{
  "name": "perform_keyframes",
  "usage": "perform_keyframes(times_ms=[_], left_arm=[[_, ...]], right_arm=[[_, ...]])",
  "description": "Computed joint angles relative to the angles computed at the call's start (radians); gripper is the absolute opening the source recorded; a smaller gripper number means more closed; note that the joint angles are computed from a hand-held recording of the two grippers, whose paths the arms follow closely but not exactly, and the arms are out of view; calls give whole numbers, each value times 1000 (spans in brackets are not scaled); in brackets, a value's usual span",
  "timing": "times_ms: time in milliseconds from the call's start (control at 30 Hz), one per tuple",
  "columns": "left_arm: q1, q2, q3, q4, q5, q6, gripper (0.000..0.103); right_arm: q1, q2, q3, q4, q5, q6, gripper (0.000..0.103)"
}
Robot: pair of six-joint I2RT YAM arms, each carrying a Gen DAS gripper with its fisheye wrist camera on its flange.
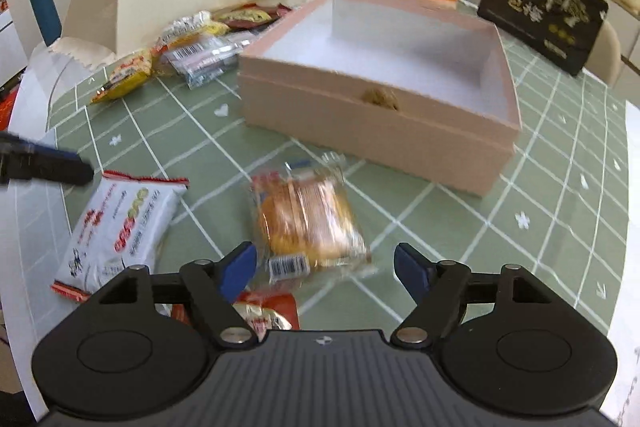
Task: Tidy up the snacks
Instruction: 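Close the left tool on the white packet while the right tool grasps the wrapped cake bun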
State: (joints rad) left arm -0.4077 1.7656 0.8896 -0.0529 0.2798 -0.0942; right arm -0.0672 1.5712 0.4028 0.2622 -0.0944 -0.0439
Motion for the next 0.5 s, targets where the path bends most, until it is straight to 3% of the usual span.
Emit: perform_keyframes(times_ms=[100,233,333,500], left_arm=[[-12,10,54,-89,-31,63,41],[-39,-32,39,-173,-83,-67,41],[-144,-52,-14,-108,-183,-120,41],[-336,-19,-75,8,-395,46,46]], right_arm=[[-27,-54,-34,-21,-49,-10,77],[-6,-212,-86,-84,-82,-35,77],[29,-231,-108,-46,-10,-34,77],[5,-148,-79,-10,50,26,77]])
